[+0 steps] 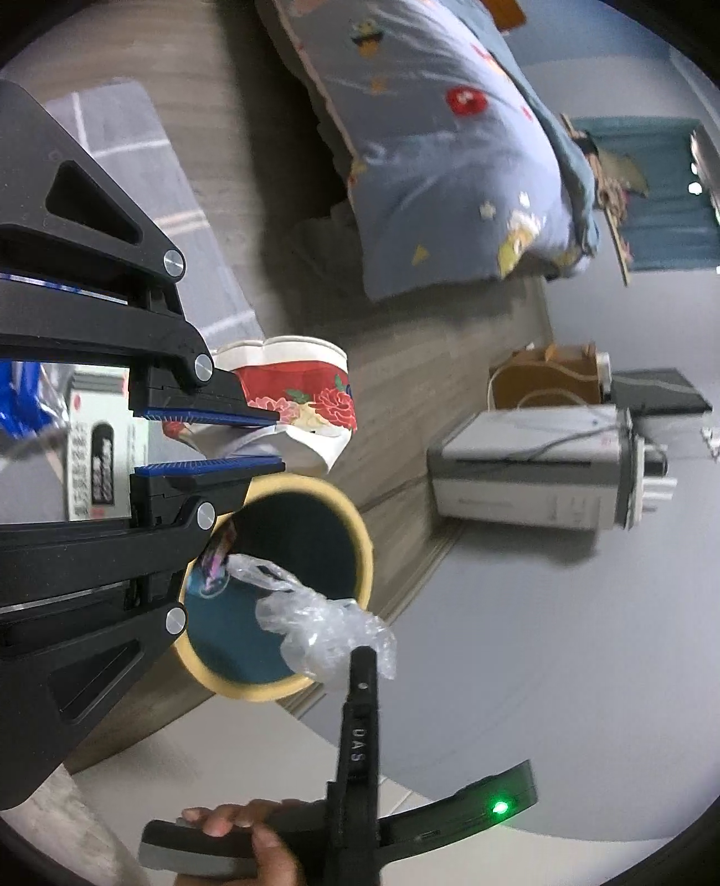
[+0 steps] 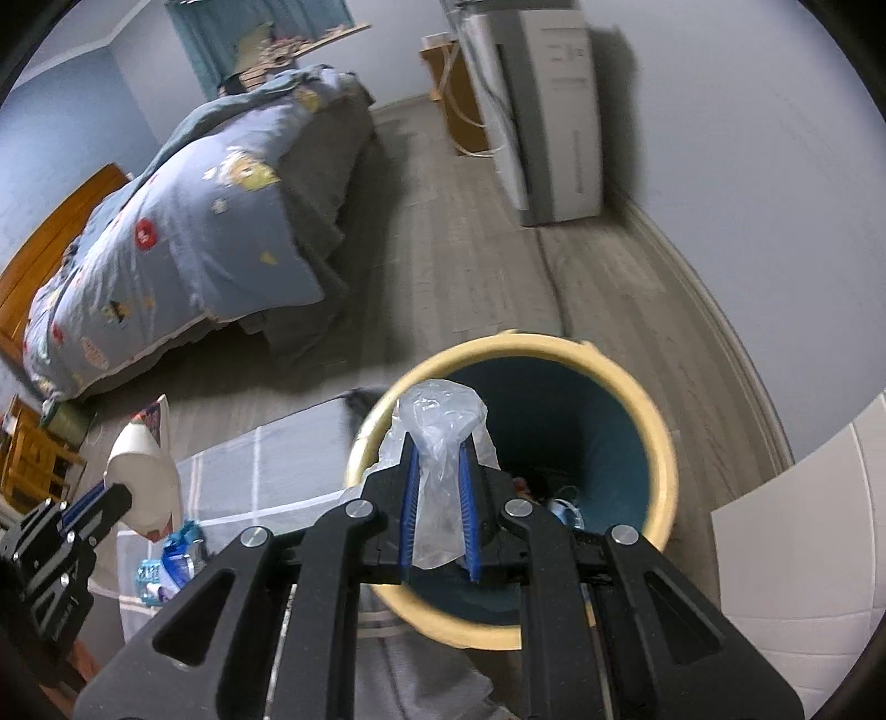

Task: Collect trash
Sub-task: 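Carry the wrapper and clear bag over the bin and open both tools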

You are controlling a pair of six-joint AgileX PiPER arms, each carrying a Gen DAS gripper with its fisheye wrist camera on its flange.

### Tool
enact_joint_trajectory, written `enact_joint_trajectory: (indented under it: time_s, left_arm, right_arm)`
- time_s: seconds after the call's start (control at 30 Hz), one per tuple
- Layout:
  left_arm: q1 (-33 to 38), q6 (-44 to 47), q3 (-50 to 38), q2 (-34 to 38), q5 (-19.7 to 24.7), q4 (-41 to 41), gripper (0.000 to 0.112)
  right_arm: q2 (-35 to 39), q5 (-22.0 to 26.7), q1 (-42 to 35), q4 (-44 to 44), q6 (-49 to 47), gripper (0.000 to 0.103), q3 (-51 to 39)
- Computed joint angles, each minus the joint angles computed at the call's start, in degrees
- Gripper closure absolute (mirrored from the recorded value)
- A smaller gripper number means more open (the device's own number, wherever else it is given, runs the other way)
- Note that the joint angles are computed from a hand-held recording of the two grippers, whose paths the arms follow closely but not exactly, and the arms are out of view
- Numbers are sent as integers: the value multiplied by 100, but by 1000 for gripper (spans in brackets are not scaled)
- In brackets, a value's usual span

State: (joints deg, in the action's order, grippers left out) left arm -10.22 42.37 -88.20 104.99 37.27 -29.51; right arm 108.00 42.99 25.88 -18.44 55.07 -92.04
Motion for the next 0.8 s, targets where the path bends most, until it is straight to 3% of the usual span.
enact_joint_trajectory:
  time_s: [0.47,0.8]
  left_arm:
    - [-1040,163,-173,719,-218,400,100]
    - [-1391,160,-453,1213,-184,685,100]
  right_arm:
    - [-306,-173,-571,-171,231,90,995]
    - [-129,-53,-690,-2,88,90,937]
